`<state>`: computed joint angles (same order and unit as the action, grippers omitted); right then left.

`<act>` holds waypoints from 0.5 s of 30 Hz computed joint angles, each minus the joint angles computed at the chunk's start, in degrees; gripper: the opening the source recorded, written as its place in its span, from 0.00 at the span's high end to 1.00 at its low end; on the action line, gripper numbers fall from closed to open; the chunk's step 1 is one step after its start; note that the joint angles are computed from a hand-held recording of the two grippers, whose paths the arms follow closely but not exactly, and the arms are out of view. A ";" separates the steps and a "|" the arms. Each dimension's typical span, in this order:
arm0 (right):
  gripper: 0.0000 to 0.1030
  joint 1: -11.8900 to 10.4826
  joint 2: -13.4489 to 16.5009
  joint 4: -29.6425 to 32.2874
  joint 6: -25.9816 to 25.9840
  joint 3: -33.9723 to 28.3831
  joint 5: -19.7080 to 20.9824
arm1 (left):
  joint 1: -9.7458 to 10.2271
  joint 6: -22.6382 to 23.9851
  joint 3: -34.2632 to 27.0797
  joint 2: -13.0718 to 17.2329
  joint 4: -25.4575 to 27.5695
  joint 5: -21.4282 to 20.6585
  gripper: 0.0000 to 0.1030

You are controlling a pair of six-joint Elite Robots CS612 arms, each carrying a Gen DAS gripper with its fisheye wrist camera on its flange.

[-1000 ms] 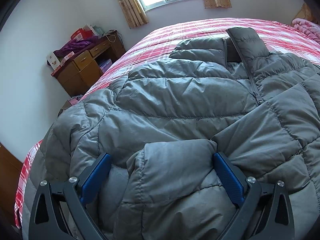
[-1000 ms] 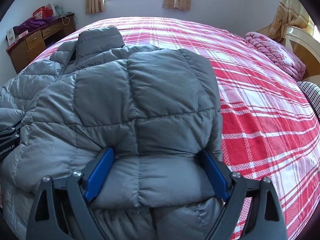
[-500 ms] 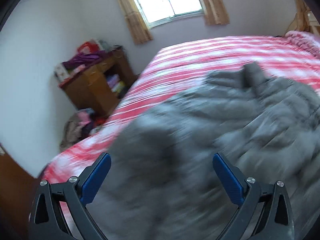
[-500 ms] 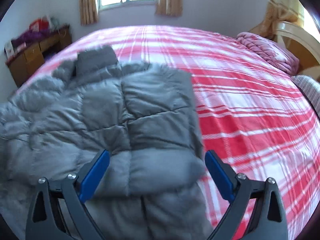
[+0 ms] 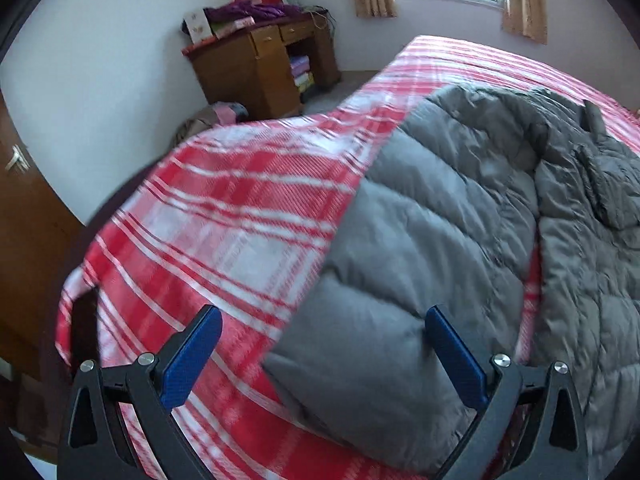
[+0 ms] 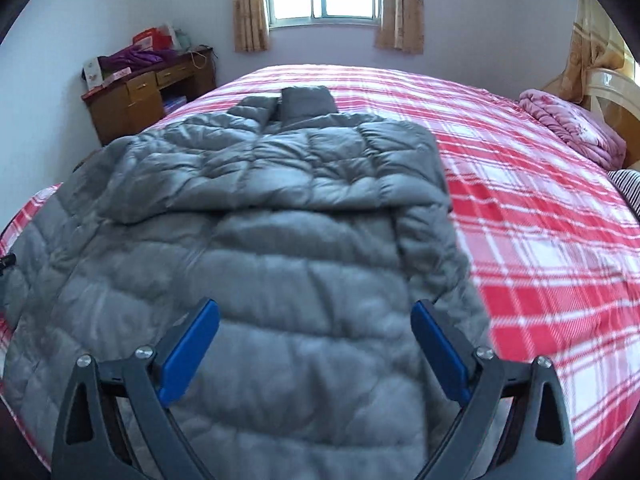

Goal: Fold large clothes

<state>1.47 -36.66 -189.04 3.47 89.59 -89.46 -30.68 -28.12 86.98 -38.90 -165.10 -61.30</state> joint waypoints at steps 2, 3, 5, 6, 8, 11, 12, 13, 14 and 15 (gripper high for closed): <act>0.04 0.13 -0.15 -1.20 0.21 0.57 -0.15 | 0.02 -0.76 -0.20 0.30 -0.35 -1.79 0.01; 0.04 0.25 -0.24 -1.83 0.24 0.86 -0.34 | -0.10 -0.50 -0.08 0.52 -1.91 -2.34 0.11; 0.04 0.36 -0.48 -2.44 0.45 1.29 -0.50 | 0.12 0.50 -0.68 1.00 -2.09 -4.76 0.59; 0.04 0.33 -0.53 -2.78 0.84 1.40 -0.62 | 0.33 0.56 -1.30 1.17 -1.83 -6.37 0.67; 0.04 0.32 -0.61 -3.62 1.72 1.70 -1.02 | 0.37 1.42 -1.13 0.87 -3.21 -5.61 0.78; 0.04 0.14 -0.78 -5.07 3.27 2.41 -2.03 | 0.60 1.79 -0.78 -0.10 -4.57 -2.15 0.81; 0.04 0.04 -0.78 -5.41 3.81 2.55 -2.22 | 0.84 1.60 -0.72 -0.49 -4.99 -0.89 0.81; 0.04 -0.11 -0.76 -5.72 4.56 2.68 -2.40 | 1.14 1.15 -0.70 -0.87 -5.38 0.21 0.81; 0.04 -0.19 -0.71 -5.97 5.16 2.74 -2.55 | 1.48 1.04 -0.74 -1.17 -5.72 0.76 0.82; 0.04 -0.26 -0.63 -6.21 5.76 2.79 -2.69 | 1.85 0.97 -1.05 -1.46 -5.60 1.72 0.82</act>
<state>1.21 -37.29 -195.25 9.23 92.38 -92.15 -28.84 -27.15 85.93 -40.36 -170.70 -59.57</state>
